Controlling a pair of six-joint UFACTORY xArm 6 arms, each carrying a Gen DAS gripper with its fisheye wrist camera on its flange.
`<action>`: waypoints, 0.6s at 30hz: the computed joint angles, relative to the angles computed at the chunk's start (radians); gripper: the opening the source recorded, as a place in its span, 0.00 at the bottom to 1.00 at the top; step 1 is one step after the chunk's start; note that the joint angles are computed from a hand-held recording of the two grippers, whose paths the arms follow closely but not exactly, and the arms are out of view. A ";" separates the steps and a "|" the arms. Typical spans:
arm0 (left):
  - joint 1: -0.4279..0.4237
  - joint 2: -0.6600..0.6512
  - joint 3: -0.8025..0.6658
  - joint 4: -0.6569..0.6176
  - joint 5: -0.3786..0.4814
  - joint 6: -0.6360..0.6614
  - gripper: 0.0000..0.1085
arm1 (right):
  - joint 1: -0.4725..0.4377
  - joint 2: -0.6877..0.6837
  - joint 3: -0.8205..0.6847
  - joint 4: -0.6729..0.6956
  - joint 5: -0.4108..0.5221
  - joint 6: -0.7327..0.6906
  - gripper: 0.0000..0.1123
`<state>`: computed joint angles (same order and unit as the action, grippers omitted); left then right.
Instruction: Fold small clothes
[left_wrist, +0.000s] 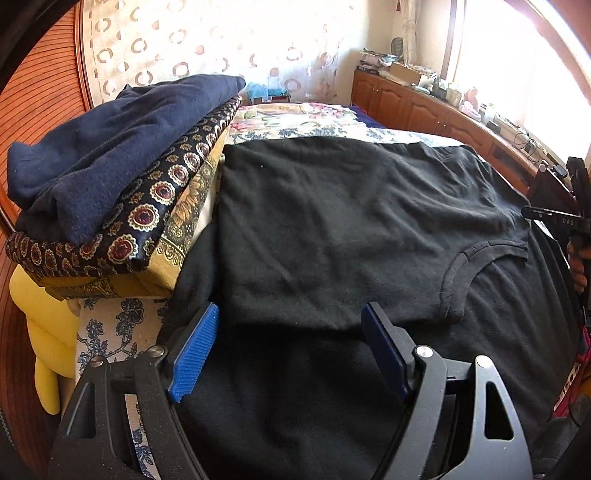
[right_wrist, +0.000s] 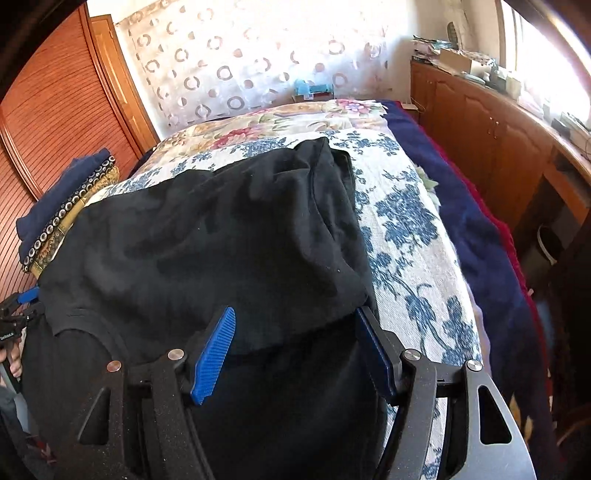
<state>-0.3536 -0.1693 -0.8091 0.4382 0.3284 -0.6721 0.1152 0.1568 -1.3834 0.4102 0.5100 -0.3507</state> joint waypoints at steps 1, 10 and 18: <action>-0.001 0.004 -0.003 0.004 0.005 -0.003 0.74 | -0.001 0.008 -0.013 -0.004 0.003 -0.002 0.56; 0.008 0.019 0.000 0.002 -0.012 -0.013 0.74 | 0.023 -0.022 0.043 -0.056 -0.062 0.021 0.55; 0.005 0.028 -0.010 0.010 -0.002 -0.010 0.76 | 0.072 0.001 0.101 -0.222 -0.168 0.147 0.55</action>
